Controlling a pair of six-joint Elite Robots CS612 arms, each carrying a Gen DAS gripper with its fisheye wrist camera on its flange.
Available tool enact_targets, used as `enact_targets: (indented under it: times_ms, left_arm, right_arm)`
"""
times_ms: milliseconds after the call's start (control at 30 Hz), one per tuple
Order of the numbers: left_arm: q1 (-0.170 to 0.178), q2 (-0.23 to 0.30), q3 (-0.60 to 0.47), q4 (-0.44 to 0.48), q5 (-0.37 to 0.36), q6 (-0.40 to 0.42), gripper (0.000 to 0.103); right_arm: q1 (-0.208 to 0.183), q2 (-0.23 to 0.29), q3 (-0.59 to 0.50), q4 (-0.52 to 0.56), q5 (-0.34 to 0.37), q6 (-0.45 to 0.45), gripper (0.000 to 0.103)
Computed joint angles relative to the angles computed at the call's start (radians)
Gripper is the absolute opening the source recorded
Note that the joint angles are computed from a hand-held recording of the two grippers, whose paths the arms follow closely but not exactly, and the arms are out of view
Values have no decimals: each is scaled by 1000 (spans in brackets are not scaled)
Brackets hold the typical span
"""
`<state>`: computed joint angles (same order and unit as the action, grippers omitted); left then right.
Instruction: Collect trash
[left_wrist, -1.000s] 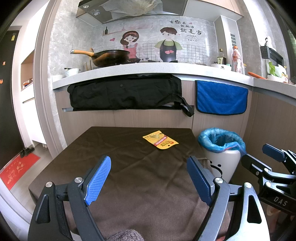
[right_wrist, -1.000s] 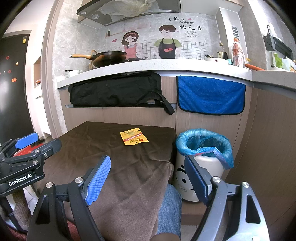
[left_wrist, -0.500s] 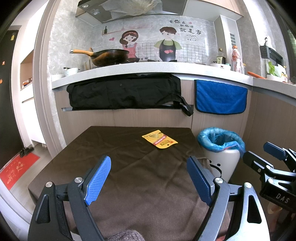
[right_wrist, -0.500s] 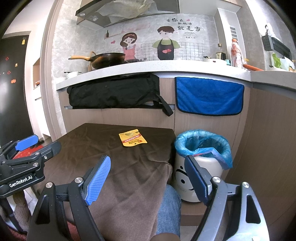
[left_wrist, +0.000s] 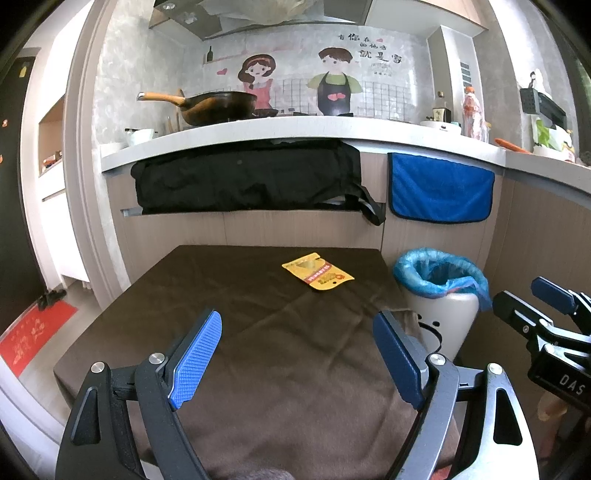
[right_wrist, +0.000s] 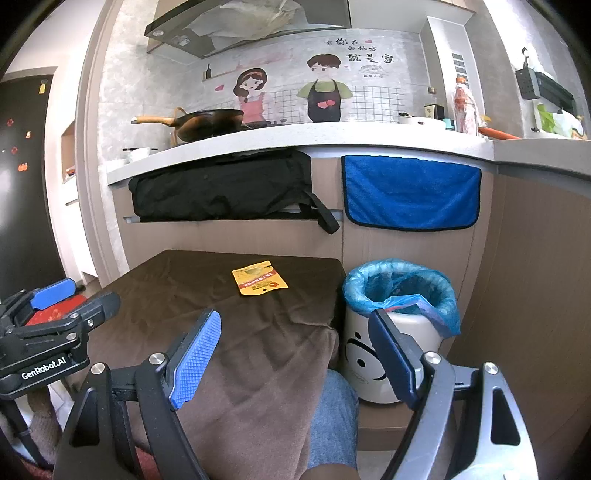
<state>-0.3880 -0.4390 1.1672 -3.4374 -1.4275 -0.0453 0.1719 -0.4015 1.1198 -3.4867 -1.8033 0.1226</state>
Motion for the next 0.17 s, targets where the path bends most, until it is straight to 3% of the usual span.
enact_targets:
  times_ms: [167]
  left_arm:
    - [7, 2, -14, 49, -27, -21, 84]
  right_arm:
    - [-2, 0, -2, 5, 10, -3, 80]
